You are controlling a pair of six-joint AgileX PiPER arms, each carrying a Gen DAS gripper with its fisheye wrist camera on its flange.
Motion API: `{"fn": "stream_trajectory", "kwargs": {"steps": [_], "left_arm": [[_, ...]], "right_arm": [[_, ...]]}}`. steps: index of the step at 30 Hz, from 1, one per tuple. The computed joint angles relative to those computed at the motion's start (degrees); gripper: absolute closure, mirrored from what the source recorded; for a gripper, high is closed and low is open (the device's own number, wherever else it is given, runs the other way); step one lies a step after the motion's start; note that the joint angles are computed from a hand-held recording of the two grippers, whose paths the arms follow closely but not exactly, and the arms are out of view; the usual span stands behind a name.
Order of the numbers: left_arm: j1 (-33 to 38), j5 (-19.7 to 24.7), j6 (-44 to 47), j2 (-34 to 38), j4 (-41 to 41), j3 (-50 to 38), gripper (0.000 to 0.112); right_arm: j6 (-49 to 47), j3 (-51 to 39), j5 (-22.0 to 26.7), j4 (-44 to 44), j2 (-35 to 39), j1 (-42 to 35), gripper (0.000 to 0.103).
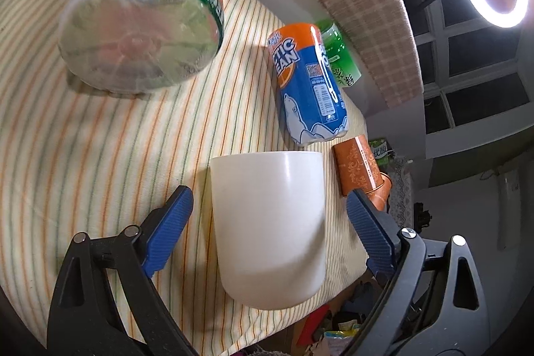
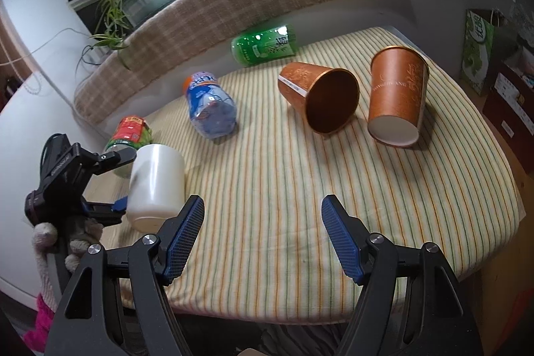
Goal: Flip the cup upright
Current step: 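Grip the white cup with the left gripper and rotate it upright, then lower the upright white cup onto the table with the left gripper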
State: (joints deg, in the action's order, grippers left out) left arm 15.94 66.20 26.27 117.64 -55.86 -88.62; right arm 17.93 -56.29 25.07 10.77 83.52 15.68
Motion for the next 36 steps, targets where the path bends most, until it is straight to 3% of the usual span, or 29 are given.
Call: {"fn": "stream_trajectory", "kwargs": {"steps": [2, 8, 16, 25, 36], "left_arm": [[-0.5, 0.1, -0.6, 0.9, 0.1, -0.8, 0.028], [-1.1, 0.6, -1.1, 2.5, 0.1, -2.0, 0.034], [-1.8, -1.3, -0.1, 1.0, 0.8, -1.1, 0.035], [-5.0, -9.5, 6.1, -6.1, 3.7, 4.0, 0.035], [-9.0, -22.6, 11.7, -13.0, 7.5, 10.1, 0.035]], "right_arm": [[-0.2, 0.3, -0.1, 0.2, 0.1, -0.3, 0.03], [-0.8, 1.1, -0.4, 1.2, 0.3, -1.5, 0.03], [-1.4, 1.1, -0.4, 2.1, 0.9, -2.4, 0.03], [-0.8, 0.7, -0.4, 2.0, 1.7, -1.7, 0.03], [-0.1, 1.2, -0.6, 1.6, 1.1, -1.7, 0.03]]}}
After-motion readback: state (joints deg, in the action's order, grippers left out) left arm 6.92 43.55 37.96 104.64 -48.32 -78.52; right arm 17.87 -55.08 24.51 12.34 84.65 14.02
